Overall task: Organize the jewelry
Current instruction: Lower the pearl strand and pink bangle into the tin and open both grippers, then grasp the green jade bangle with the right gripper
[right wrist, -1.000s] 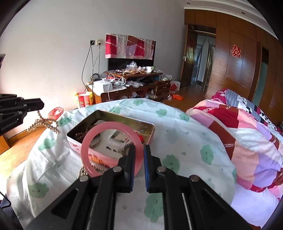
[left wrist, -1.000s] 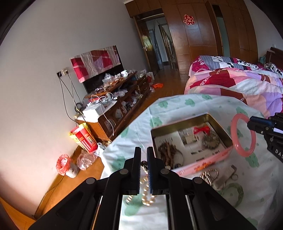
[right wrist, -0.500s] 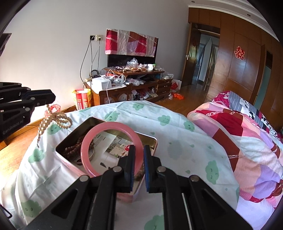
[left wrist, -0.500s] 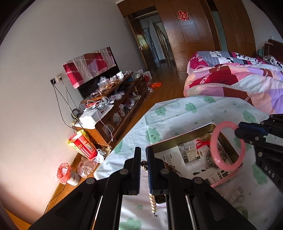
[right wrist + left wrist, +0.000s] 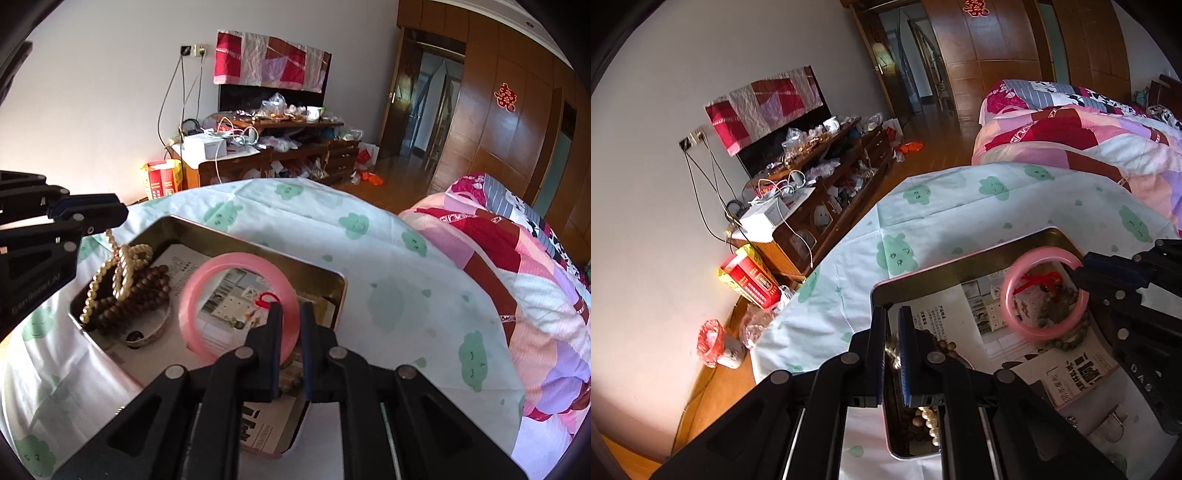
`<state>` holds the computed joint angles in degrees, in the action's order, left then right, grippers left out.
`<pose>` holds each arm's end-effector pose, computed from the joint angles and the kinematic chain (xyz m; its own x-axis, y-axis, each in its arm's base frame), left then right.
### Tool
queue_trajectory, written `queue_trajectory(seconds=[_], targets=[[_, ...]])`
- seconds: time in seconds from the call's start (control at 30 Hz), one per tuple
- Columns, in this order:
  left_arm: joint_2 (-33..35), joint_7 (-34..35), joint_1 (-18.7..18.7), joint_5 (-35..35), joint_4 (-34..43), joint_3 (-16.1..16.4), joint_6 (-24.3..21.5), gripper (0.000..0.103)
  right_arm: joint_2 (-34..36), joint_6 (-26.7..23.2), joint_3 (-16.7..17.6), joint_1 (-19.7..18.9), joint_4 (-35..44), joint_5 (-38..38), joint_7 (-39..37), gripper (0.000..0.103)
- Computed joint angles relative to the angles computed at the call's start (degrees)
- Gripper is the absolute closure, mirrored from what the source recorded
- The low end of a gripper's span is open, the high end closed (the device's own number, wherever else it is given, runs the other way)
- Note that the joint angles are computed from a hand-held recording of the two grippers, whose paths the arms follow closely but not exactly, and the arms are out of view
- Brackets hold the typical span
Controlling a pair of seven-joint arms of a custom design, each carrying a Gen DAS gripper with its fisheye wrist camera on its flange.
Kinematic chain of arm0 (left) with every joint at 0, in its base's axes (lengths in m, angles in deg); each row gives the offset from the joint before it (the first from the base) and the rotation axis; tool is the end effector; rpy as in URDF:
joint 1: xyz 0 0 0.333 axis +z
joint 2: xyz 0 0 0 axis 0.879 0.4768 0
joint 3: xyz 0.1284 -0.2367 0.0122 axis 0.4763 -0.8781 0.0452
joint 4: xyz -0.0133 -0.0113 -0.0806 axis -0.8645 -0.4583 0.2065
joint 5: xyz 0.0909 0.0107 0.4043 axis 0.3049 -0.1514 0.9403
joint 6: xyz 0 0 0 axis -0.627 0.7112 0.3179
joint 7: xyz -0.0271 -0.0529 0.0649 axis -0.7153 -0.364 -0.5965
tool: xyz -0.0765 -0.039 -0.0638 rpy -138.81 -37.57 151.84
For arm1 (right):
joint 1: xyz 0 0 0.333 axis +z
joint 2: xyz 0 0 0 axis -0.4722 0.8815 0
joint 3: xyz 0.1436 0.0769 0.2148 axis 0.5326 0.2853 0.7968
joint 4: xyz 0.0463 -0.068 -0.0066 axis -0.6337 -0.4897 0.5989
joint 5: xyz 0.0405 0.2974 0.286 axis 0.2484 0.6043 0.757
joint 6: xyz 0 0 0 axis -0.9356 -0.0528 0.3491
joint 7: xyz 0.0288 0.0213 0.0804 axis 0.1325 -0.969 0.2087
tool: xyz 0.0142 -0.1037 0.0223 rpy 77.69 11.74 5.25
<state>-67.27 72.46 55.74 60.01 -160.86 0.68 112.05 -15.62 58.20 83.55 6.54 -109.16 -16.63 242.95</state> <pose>0.6936 -0.1837 0.4899 -0.6607 -0.6897 -0.2962 -0.3620 0.6385 -0.6792 0.5941 0.3916 0.4618 -0.2682 -0.9571 0.1099 -0.6621 0.1002 -0.7427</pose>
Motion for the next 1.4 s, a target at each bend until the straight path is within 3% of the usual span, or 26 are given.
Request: queue_trajectory(seconds=[0.07, 0.1, 0.13, 0.2, 0.23, 0.27, 0.3, 0.63, 0.8, 0.87, 1.17, 1.4], targets=[[0.5, -2.4, -1.2, 2.9, 0.1, 1.5, 0.8, 0.09, -0.4, 0.6, -0.1, -0.1, -0.7, 0.0, 1.0, 0.091], [0.5, -3.4, -1.7, 4.3, -0.3, 2.1, 1.4, 0.076, -0.5, 0.5, -0.1, -0.1, -0.9, -0.1, 1.4, 0.088], [0.3, -3.4, -1.6, 4.7, -1.2, 2.1, 2.9, 0.054, -0.6, 0.2, 0.0, 0.0, -1.1, -0.1, 1.7, 0.087], [-0.6, -4.5, -2.0, 6.5, -3.7, 2.8, 7.3, 0.024, -0.9, -0.1, 0.1, 0.1, -1.6, -0.3, 2.4, 0.073], [-1.1, -4.2, -1.7, 6.5, -4.8, 2.5, 9.4, 0.022, -1.0, -0.6, 0.2, 0.1, -1.6, -0.2, 2.6, 0.067], [-1.3, -3.3, -1.1, 5.9, -5.1, 1.8, 9.4, 0.022, -1.4, -0.9, 0.3, 0.3, -2.3, -0.4, 3.4, 0.058], [-1.5, -3.1, -0.8, 5.6, -5.4, 1.6, 8.8, 0.022, -1.7, -0.8, 0.3, 0.3, -2.7, -0.8, 4.0, 0.056], [-5.9, -7.2, 0.2, 6.3, -11.6, 3.1, 11.2, 0.022, -5.7, -2.3, 2.1, 0.1, -7.9, -1.7, 9.2, 0.056], [-12.3, -1.8, 4.1, -2.5, -20.2, 0.8, 14.1, 0.022, -9.6, -3.2, 3.7, 0.1, -12.5, -3.2, 13.2, 0.044], [-15.3, 1.6, 5.1, -7.7, -24.1, 0.4, 14.0, 0.022, -11.2, -3.9, 4.6, 0.1, -14.5, -3.4, 14.7, 0.044], [-24.1, 14.1, 1.5, -19.5, -34.8, 3.4, 11.6, 0.022, -12.6, -4.8, 7.6, 0.5, -18.1, -2.2, 15.9, 0.039], [-24.0, 9.2, 0.8, -14.7, -36.4, 3.7, 12.0, 0.022, -14.4, -3.9, 8.6, 1.0, -21.1, -1.0, 18.2, 0.038]])
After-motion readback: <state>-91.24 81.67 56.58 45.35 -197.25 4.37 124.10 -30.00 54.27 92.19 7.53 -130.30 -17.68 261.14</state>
